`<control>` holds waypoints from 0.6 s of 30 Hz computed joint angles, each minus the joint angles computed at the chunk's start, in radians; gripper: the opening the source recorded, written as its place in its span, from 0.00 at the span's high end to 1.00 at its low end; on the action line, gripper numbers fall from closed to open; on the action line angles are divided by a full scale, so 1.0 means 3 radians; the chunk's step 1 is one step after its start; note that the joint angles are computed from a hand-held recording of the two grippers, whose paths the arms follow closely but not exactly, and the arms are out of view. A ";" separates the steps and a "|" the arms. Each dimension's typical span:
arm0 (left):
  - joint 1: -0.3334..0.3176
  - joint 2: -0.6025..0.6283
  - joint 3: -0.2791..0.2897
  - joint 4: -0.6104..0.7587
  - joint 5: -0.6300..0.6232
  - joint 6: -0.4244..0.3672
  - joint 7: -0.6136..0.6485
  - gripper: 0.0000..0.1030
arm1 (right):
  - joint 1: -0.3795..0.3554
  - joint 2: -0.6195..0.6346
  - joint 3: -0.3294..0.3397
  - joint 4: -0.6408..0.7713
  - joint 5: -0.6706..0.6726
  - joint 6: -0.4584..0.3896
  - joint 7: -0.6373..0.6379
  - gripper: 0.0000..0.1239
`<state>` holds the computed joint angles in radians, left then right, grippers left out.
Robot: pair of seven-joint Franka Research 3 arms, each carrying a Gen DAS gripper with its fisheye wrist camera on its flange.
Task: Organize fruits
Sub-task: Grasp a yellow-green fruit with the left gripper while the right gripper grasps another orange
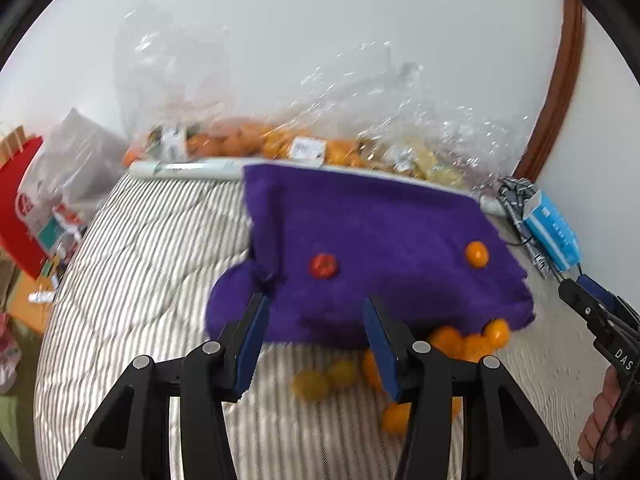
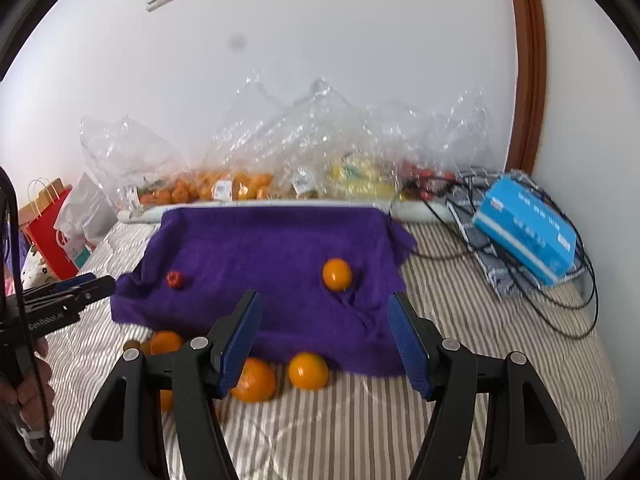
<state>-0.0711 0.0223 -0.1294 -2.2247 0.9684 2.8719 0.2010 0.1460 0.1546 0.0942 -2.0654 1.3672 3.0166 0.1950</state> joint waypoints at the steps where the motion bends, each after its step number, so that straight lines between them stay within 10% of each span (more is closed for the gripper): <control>1: 0.0002 -0.0032 0.0005 -0.0046 0.0030 0.0006 -0.0047 0.55 | 0.0010 0.0001 -0.0011 -0.0030 -0.0080 0.0012 0.0064 0.48; 18: 0.0253 -0.0322 -0.0048 -0.0592 0.0267 0.0156 -0.0398 0.55 | -0.0082 0.0315 0.0082 -0.0123 -0.0717 -0.0118 0.0547 0.68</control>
